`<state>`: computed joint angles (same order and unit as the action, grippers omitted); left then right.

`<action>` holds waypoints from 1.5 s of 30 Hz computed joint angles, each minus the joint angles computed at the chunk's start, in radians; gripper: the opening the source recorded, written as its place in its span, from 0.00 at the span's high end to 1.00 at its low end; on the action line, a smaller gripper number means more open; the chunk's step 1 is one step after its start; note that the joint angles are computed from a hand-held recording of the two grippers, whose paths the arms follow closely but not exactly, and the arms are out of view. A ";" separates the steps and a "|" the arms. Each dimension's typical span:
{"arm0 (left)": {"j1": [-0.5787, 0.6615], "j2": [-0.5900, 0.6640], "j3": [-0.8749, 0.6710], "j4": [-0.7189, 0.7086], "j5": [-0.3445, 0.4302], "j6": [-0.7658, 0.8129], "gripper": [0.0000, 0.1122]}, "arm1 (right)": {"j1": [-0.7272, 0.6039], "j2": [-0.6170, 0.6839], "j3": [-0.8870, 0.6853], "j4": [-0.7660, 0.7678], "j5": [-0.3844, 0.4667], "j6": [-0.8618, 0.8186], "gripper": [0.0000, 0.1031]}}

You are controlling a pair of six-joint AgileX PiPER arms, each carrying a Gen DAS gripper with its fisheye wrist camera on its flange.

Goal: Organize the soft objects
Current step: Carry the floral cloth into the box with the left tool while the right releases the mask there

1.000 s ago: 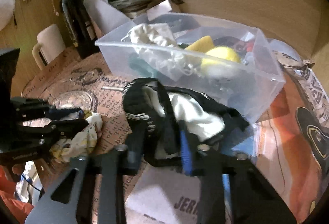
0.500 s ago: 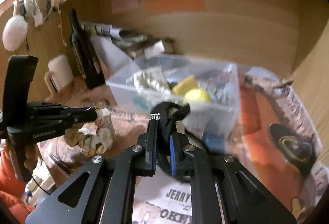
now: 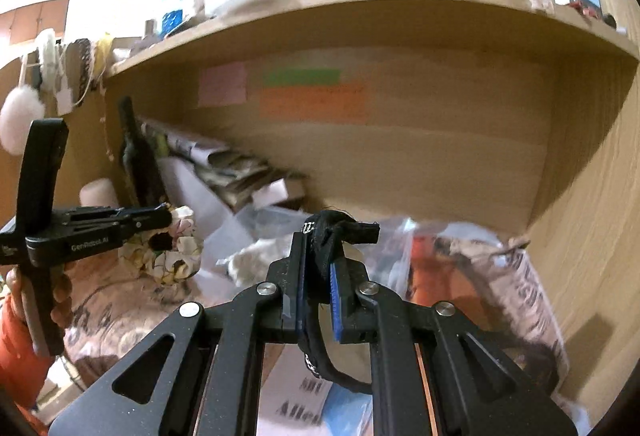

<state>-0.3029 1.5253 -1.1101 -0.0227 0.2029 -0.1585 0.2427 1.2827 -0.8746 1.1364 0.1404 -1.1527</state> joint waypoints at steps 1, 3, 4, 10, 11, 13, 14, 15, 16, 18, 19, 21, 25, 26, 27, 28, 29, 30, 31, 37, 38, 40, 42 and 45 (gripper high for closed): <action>0.005 0.018 -0.023 -0.006 0.006 0.006 0.94 | 0.004 0.014 -0.013 -0.003 -0.011 -0.003 0.91; 0.009 0.048 -0.057 0.006 0.009 -0.004 0.94 | 0.010 0.051 -0.049 -0.055 -0.020 0.027 0.91; 0.010 0.061 -0.072 0.004 0.010 0.000 0.94 | 0.015 0.072 -0.068 -0.101 -0.026 0.066 0.91; 0.004 0.160 -0.168 0.048 0.013 -0.024 0.94 | 0.029 0.202 -0.166 -0.285 -0.041 0.223 0.91; 0.002 0.176 -0.182 0.047 0.016 -0.021 0.94 | 0.033 0.229 -0.185 -0.334 -0.042 0.270 0.91; 0.002 0.211 -0.219 0.010 0.030 0.017 0.94 | 0.035 0.267 -0.213 -0.385 -0.039 0.318 0.91; 0.002 0.230 -0.239 -0.008 0.040 0.036 0.94 | 0.038 0.288 -0.229 -0.422 -0.036 0.353 0.91; 0.001 0.250 -0.258 -0.012 0.049 0.041 0.94 | 0.044 0.309 -0.246 -0.485 -0.035 0.412 0.91; 0.000 0.270 -0.279 -0.019 0.059 0.049 0.94 | 0.049 0.325 -0.259 -0.537 -0.032 0.462 0.91; -0.001 0.305 -0.311 -0.037 0.074 0.069 0.94 | 0.056 0.359 -0.288 -0.573 -0.013 0.493 0.91; 0.000 0.324 -0.329 -0.059 0.087 0.090 0.94 | 0.058 0.374 -0.302 -0.571 0.000 0.491 0.91; 0.001 0.355 -0.358 -0.082 0.113 0.115 0.94 | 0.059 0.404 -0.329 -0.577 0.036 0.498 0.91; -0.009 0.399 -0.396 -0.028 0.158 0.075 0.94 | 0.049 0.455 -0.376 -0.572 0.120 0.504 0.91; -0.013 0.405 -0.400 -0.013 0.165 0.062 0.94 | 0.047 0.468 -0.389 -0.584 0.139 0.520 0.91; -0.014 0.414 -0.408 -0.009 0.175 0.059 0.94 | 0.046 0.480 -0.401 -0.605 0.158 0.545 0.91; -0.014 0.420 -0.414 -0.005 0.188 0.056 0.94 | 0.044 0.487 -0.408 -0.614 0.174 0.556 0.91; -0.016 0.420 -0.410 0.000 0.191 0.051 0.94 | 0.040 0.494 -0.418 -0.615 0.201 0.558 0.91; -0.017 0.415 -0.402 0.002 0.193 0.047 0.94 | 0.034 0.498 -0.423 -0.612 0.225 0.561 0.91; -0.015 0.416 -0.404 -0.005 0.200 0.054 0.92 | 0.031 0.501 -0.430 -0.615 0.244 0.568 0.89; -0.001 0.377 -0.360 -0.063 0.200 0.098 0.71 | 0.027 0.478 -0.417 -0.649 0.282 0.612 0.57; 0.000 0.363 -0.343 -0.061 0.190 0.095 0.66 | 0.028 0.466 -0.402 -0.642 0.269 0.604 0.54; 0.000 0.330 -0.303 -0.047 0.166 0.079 0.59 | 0.029 0.436 -0.371 -0.631 0.253 0.590 0.48; 0.000 0.301 -0.272 -0.053 0.149 0.086 0.55 | 0.033 0.398 -0.330 -0.636 0.217 0.595 0.45; -0.011 0.245 -0.220 -0.005 0.121 0.044 0.53 | 0.037 0.347 -0.282 -0.644 0.182 0.600 0.40</action>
